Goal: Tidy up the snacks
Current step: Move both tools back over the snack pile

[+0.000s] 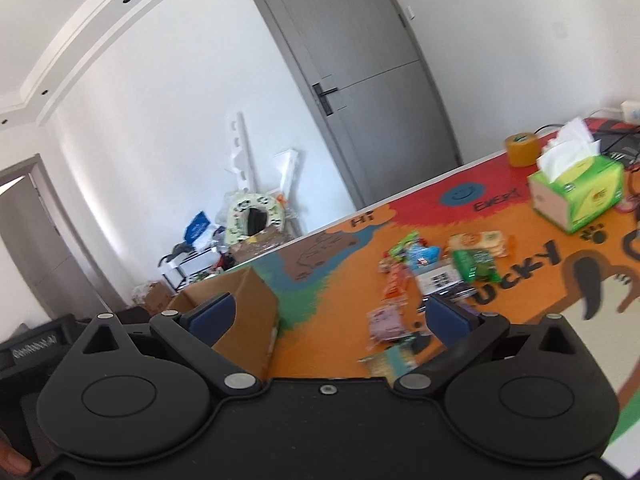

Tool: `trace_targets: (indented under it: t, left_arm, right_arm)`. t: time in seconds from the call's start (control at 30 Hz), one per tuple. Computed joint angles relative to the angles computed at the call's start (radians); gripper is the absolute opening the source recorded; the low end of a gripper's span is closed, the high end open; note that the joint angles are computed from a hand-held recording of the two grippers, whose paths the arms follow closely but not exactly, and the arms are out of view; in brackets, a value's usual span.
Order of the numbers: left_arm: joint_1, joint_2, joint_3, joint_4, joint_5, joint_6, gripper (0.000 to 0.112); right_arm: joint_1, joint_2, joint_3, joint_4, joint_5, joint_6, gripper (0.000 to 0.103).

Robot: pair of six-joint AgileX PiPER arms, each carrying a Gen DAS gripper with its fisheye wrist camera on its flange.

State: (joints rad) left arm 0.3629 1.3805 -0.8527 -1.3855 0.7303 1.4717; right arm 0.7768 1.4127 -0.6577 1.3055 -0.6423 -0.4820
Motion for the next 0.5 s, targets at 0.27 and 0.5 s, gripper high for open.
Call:
trace_targets:
  t: [0.27,0.5]
  left_arm:
    - [-0.057,-0.02,0.026,-0.036,-0.002,0.028,0.103]
    - [-0.133,0.003,0.036,-0.06,-0.045,0.039,0.103]
  right_arm:
    - [0.026,-0.068,0.052,0.096,-0.074,-0.093,0.103]
    - [-0.001,-0.12,0.111,0.127,-0.087,-0.12,0.103]
